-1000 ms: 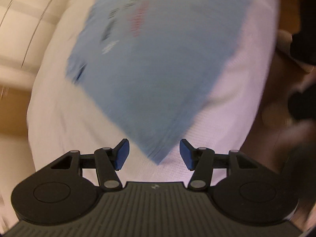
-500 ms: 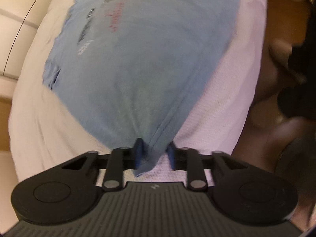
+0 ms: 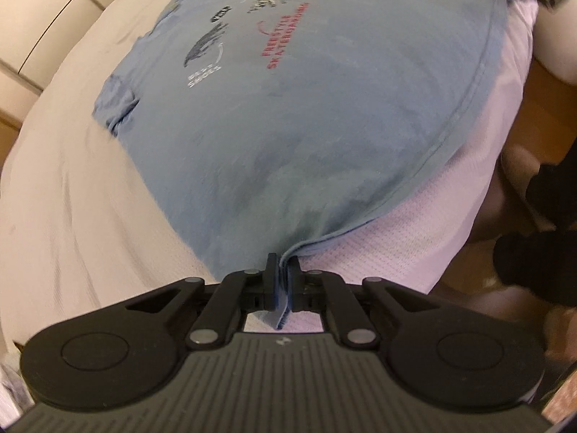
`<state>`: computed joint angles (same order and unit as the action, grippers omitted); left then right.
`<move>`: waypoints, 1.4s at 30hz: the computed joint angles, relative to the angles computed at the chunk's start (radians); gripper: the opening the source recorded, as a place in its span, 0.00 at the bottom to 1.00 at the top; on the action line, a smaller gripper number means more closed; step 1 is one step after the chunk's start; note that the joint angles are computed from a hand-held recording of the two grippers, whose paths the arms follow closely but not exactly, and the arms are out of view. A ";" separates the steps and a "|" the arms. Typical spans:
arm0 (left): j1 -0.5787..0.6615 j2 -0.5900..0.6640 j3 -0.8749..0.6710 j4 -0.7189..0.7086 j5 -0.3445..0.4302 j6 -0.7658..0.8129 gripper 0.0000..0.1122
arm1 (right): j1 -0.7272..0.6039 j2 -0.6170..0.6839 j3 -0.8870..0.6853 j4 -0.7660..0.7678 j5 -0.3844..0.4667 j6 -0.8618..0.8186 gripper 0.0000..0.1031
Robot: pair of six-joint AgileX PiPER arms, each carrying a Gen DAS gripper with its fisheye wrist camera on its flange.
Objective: Fold clothes
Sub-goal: 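Grasp the hem with the left tool while the right tool grasps the hem beside it, then lift the hem with both tools and fold it over toward the collar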
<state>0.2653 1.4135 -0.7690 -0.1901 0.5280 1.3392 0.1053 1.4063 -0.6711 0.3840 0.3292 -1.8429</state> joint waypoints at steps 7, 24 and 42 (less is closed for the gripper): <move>-0.086 -0.029 0.157 0.247 -0.256 -0.048 0.24 | -0.053 -0.005 -0.042 0.077 0.076 -0.074 0.16; 0.024 -0.117 0.011 -0.047 0.014 0.379 0.00 | -0.049 0.020 -0.344 -0.078 0.374 0.287 0.01; 0.069 -0.006 -0.481 -0.032 0.493 0.107 0.00 | -0.069 0.006 -0.715 -0.149 0.881 0.435 0.02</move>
